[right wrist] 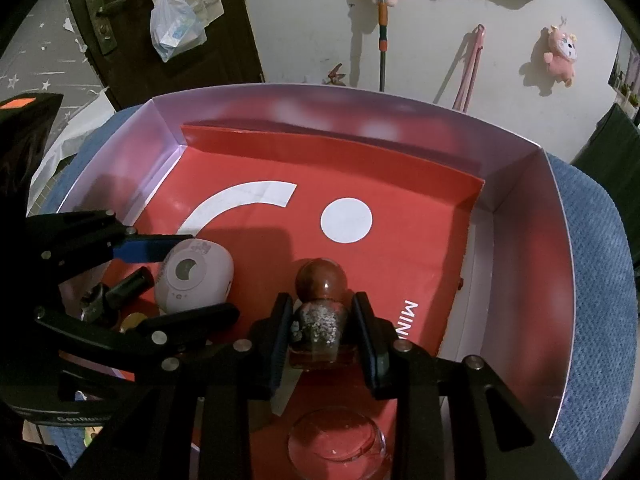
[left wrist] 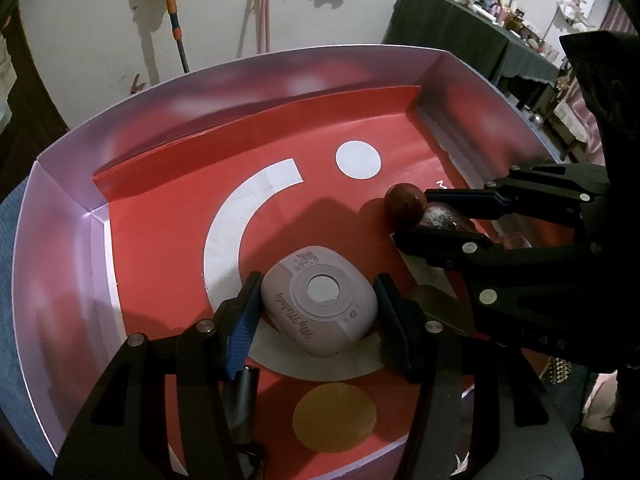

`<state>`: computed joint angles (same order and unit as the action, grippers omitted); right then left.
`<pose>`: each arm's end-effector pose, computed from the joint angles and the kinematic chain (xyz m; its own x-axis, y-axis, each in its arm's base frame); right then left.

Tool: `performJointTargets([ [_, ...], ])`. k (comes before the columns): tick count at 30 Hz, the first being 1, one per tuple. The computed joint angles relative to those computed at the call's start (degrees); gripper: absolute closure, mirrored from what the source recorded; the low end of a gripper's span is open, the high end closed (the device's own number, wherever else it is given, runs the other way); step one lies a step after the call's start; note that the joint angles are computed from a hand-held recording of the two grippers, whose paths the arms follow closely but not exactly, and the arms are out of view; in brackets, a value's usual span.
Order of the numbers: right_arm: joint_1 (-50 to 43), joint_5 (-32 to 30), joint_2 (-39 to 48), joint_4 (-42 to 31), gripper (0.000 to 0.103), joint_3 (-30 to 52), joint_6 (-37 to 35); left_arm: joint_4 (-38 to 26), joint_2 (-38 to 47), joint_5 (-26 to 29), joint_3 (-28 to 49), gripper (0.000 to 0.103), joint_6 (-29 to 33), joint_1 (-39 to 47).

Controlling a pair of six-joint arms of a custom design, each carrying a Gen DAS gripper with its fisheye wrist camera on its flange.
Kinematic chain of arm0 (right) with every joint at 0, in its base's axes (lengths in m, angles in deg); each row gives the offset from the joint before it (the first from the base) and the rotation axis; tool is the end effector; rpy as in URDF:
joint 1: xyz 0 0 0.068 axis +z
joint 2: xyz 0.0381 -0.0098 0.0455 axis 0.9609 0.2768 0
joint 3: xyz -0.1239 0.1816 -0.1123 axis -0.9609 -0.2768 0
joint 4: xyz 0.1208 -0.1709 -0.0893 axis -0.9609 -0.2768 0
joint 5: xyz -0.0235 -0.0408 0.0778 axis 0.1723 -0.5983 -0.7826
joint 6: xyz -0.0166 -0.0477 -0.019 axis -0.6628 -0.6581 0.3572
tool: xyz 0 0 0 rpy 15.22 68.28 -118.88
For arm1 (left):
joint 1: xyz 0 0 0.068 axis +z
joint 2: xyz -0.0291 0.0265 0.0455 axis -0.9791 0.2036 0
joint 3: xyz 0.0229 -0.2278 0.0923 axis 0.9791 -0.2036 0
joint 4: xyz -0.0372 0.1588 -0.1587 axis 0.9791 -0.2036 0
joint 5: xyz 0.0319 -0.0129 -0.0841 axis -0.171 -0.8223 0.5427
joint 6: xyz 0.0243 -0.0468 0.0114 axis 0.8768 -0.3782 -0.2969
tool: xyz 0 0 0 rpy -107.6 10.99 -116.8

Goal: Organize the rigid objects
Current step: 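Carry the white compact and glitter jar into the pink box and release both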

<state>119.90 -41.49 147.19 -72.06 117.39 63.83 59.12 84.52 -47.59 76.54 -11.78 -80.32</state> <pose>0.2217 0.2174 0.0482 -0.8725 -0.0662 -0.4842 -0.1308 0.9863 0.1008 0.2484 -0.0222 0.0603 -0.6989 0.5501 -0.4571 0.6591 0.7435 -0.1130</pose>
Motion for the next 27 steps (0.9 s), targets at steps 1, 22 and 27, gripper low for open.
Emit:
performJointTargets([
  [1, 0.06, -0.05, 0.0, 0.02, 0.069, 0.04, 0.11, -0.3, 0.02, 0.35, 0.15, 0.049, 0.19, 0.2],
  [22, -0.35, -0.15, -4.17, 1.08, 0.055, -3.65, 1.13, -1.29, -4.79, 2.98, -2.56, 0.032, 0.15, 3.31],
  [27, 0.93, 1.49, -8.13, -0.56, 0.051, -5.18, 2.52, -3.81, -11.22, 4.94, -5.31, 0.032, 1.41, 6.02],
])
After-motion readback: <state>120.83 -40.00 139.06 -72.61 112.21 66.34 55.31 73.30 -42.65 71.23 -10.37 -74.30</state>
